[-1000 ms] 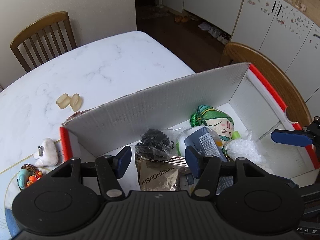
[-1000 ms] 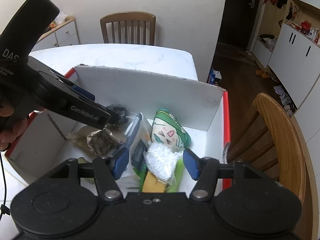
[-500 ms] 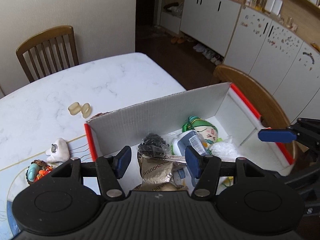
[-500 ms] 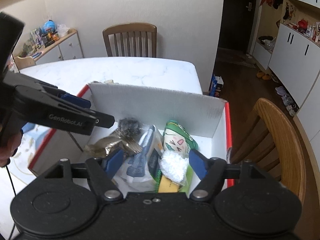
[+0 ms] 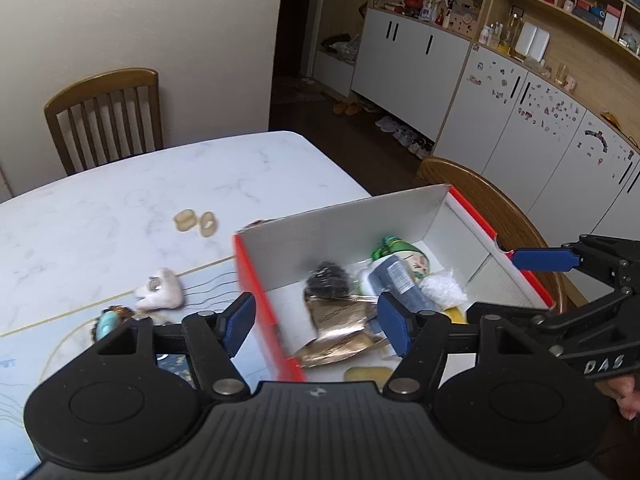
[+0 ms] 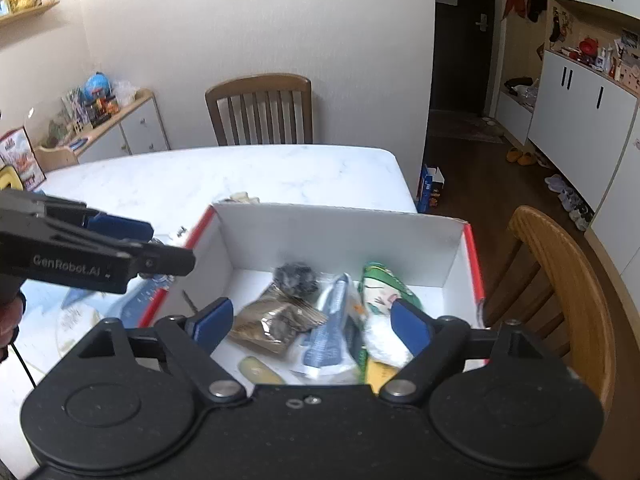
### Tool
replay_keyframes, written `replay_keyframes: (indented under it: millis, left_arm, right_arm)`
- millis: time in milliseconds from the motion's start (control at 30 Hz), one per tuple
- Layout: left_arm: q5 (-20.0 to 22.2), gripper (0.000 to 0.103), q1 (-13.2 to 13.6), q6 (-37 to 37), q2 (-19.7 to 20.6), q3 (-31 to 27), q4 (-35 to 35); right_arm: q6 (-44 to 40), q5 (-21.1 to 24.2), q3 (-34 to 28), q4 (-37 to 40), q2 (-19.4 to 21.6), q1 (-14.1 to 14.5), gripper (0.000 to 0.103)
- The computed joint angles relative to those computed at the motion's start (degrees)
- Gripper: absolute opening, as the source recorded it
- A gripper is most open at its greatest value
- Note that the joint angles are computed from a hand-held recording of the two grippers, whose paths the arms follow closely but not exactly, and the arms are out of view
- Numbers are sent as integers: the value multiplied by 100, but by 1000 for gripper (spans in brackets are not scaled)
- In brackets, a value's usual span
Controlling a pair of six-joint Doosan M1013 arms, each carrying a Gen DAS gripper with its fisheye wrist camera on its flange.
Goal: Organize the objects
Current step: 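Withdraw both grippers from the shoebox toward the brown nest toy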
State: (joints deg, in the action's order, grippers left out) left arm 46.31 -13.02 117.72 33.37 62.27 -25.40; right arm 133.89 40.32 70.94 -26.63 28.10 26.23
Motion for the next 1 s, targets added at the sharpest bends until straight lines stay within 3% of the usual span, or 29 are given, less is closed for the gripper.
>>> replay_keyframes:
  millis: [167,300,567,667,767,1000]
  left_arm:
    - [-248,76,156,207,-129,250,-112]
    - [-278,83,304,275,-185,371,-233]
    - [-320,88,586,431,-195,461,-345]
    - [-413,102,676,652,-199,521,-507]
    - [-630,103,746,950,-216,617,-701]
    - [-608,103,895,1127,-26,461,-722]
  right_arm:
    - [273,16,-111,-208,55,127,94]
    - [344,70,-256,-239,150,221,95]
    - [74,172,-588,-120,365,403,95]
    - [-52,204,-732,-6,452,443,95]
    - [-139,266,-901,47,550,479,95]
    - [-307,547,-1438,112,865,545,95]
